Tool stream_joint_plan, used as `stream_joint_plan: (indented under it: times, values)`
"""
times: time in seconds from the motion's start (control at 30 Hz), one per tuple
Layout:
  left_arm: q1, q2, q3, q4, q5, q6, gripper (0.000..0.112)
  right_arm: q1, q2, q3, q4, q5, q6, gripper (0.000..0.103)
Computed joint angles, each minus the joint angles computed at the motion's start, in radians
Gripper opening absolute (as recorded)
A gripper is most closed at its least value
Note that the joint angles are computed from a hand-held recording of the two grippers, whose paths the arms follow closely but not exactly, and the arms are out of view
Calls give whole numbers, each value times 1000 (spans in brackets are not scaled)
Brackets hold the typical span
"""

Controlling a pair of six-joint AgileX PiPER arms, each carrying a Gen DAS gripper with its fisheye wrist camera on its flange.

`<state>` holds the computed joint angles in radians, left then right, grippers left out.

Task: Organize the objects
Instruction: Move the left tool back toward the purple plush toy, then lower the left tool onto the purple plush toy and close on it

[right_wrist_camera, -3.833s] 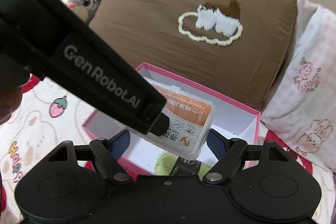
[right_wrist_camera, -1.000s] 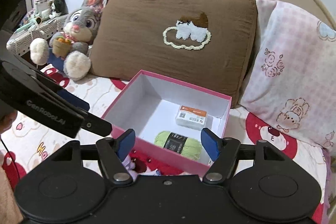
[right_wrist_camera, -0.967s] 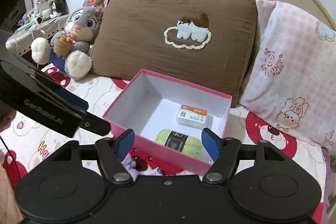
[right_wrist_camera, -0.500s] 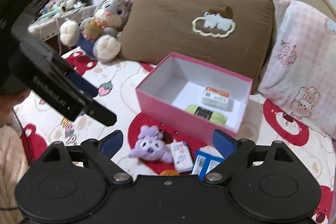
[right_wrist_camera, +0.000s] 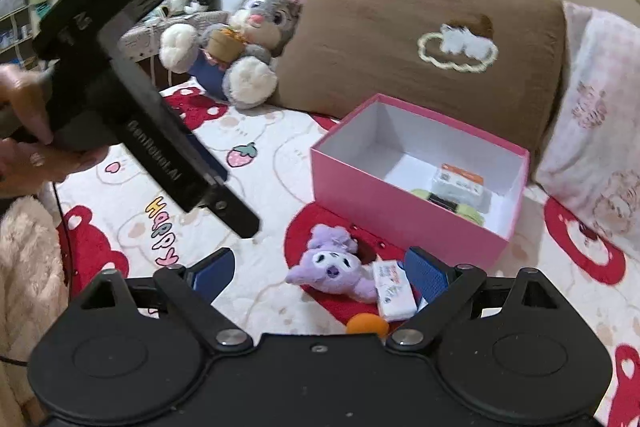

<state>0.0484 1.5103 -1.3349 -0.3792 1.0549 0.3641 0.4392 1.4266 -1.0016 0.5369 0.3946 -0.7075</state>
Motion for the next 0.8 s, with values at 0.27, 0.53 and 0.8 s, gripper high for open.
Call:
stream_joint_plan:
  times: [0.27,0.53,0.8]
  values:
    - [38,1,104,-100,-124,175,87,28,90,46,247,-62,-147,94]
    - [28,117,92,-122,-213,274,87,20,267,-26,305,-29,-11,94]
    - [51,356,-44,-195,-235,317,87,-6,434,-96,651,-5,-168,94]
